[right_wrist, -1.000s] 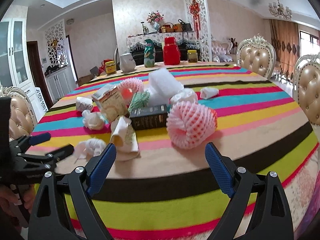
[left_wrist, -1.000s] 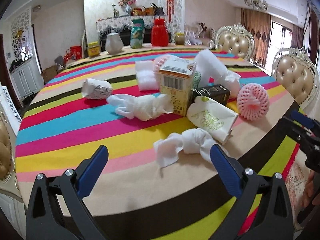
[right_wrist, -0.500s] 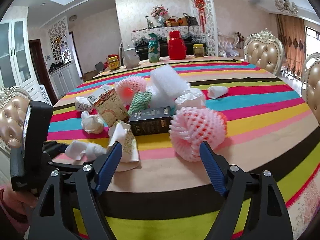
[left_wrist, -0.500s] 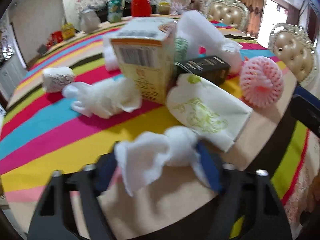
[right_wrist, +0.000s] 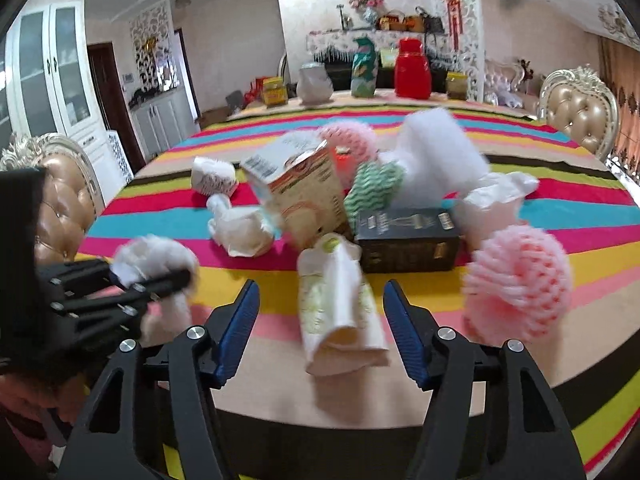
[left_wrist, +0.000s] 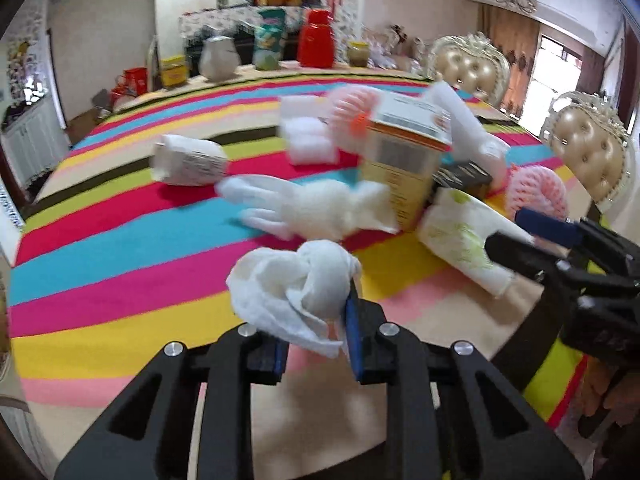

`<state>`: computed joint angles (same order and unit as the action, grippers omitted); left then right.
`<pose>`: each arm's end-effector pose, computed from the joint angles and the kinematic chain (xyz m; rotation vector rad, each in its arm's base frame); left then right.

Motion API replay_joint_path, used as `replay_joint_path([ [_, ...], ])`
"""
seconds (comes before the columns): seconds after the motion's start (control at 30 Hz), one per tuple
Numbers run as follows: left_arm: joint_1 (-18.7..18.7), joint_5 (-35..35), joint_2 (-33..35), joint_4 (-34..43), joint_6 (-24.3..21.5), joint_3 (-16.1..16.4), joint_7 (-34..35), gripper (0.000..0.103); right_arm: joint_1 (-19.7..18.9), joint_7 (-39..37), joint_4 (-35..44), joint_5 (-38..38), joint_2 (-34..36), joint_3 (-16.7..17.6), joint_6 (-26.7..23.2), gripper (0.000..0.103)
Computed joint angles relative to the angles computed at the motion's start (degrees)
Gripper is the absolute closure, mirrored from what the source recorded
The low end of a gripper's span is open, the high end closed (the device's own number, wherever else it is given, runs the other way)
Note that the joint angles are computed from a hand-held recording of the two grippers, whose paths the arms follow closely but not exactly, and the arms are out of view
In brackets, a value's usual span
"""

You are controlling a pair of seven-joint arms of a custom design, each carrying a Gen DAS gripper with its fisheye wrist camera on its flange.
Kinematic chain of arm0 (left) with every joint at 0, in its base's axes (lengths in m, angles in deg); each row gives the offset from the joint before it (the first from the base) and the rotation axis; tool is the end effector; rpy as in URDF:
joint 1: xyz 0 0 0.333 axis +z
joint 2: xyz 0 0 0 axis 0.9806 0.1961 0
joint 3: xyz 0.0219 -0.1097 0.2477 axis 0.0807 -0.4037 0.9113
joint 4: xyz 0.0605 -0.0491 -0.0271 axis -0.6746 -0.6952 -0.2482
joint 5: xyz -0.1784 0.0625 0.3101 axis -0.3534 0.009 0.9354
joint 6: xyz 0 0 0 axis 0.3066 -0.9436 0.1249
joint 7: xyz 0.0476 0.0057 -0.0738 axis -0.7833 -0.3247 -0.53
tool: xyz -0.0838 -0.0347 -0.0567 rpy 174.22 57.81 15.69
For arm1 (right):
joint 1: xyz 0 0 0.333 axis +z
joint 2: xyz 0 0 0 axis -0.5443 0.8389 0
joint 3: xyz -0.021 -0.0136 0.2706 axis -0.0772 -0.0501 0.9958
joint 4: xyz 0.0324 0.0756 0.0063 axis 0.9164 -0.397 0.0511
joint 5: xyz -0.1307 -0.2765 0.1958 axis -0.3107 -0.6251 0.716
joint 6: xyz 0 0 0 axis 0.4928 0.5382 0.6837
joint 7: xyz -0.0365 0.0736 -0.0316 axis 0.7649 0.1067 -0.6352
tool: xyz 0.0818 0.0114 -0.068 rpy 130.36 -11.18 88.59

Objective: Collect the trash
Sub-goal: 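Grasp the white tissue wad with the left gripper while the right grasps the white paper bag, then carry the tissue and paper bag in both grippers to the pink-lined bin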

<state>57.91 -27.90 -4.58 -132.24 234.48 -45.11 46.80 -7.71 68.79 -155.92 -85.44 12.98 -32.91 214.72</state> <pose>0.5666 -0.3273 0.4443 -1.6468 1.9215 -0.8418 0.5286 0.2749 0.4611 -1.8448 1.3990 -0.5147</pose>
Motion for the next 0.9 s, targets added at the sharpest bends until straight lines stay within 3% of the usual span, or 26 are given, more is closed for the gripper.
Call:
replay_joint_path([
  [0.13,-0.68,5.17,-2.85,-3.1,0.57,2.29,-6.17,0.08,1.71,2.16,5.13,-2.09,3.46,-0.87,-5.38,0.044],
  [0.3,0.27,8.98,-3.75,-3.97,0.12,1.96,-9.99,0.08,2.98,4.33,9.72,-5.33,5.83,-1.61,-11.47,0.05],
  [0.37,0.44,10.58,-3.98,-4.18,-0.1,2.03,-11.48,0.08,3.01,4.67,10.92,-5.85,6.45,-1.48,-13.61,0.07],
  [0.4,0.48,11.15,-3.7,-3.9,-0.18,1.94,-12.03,0.08,2.88,4.82,11.03,-5.9,6.48,-1.39,-13.92,0.074],
  [0.47,0.91,11.49,-3.66,-3.89,0.17,1.72,-12.38,0.08,2.9,5.65,10.99,-6.6,6.5,-1.49,-13.35,0.08],
  [0.67,0.89,12.94,-3.63,-3.35,-0.3,1.42,-13.14,0.08,3.8,13.07,6.47,-13.31,3.58,-3.6,-6.83,0.081],
  [0.9,-0.19,14.8,-3.3,-1.87,-1.17,1.02,-13.5,0.08,2.37,18.85,1.77,-17.39,0.28,-3.69,-2.27,0.081],
])
